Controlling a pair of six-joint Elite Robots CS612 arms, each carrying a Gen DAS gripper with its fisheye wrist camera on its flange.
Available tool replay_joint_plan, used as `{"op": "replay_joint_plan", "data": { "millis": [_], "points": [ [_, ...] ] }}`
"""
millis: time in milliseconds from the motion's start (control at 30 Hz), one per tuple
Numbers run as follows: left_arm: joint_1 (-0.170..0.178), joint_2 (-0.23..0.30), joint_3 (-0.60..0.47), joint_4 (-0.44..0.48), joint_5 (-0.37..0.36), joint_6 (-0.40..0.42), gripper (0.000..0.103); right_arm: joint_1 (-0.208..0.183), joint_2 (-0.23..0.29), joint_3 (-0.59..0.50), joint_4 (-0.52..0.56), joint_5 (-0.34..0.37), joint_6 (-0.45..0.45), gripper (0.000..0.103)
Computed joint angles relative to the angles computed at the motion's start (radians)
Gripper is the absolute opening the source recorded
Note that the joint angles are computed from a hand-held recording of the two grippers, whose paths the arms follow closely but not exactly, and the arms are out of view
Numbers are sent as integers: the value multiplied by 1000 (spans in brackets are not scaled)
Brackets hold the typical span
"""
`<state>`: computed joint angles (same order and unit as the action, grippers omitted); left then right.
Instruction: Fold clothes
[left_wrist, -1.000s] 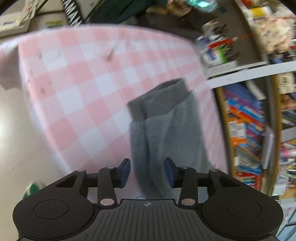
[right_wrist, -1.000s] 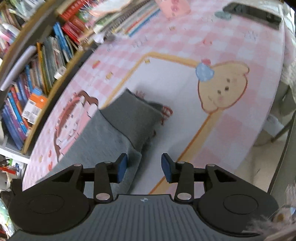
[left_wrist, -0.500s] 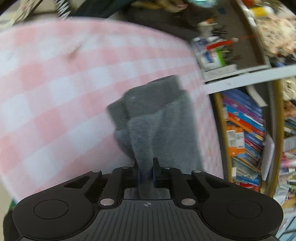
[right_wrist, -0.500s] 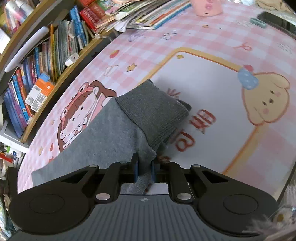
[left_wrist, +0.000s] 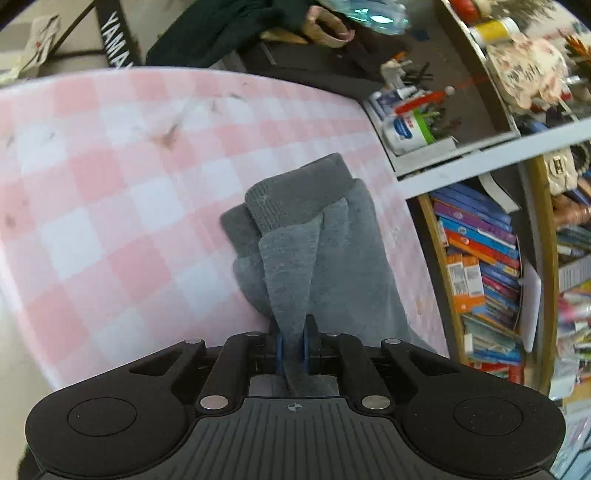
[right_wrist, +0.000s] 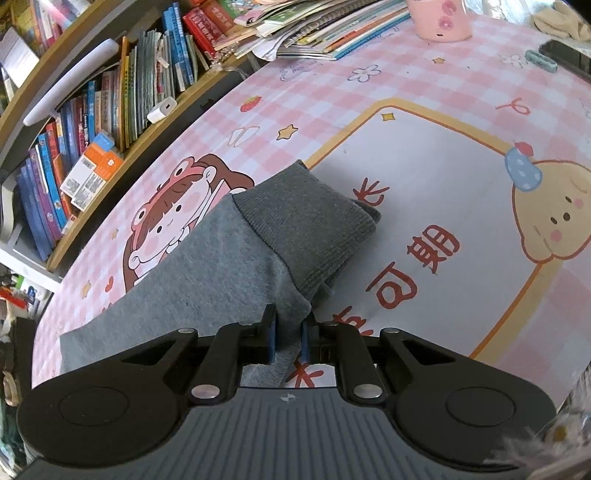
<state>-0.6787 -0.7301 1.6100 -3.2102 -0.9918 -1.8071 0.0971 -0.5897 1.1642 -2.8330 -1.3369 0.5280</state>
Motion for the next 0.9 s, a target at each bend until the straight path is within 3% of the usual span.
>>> {"op": "replay_joint_plan", "data": {
  "millis": [300,433,533,633,900],
  "points": [
    [2,-5,9,3,-27,-9,20,17,-20,21,-12,-84,-63,21],
    [0,-5,7,9,-19,-3,22,33,-39,49,-56,-170,-78,41],
    [1,-4,0,17,-16,8,23,46,-46,55,-87,-220,-122,47],
    [1,-1,-4,14,-11,12,23,59,-46,53,-114,-217,-213,57],
    [1,5,6,-36,-13,13,23,94,-31,16,-94,-132,-487,67]
  ]
}}
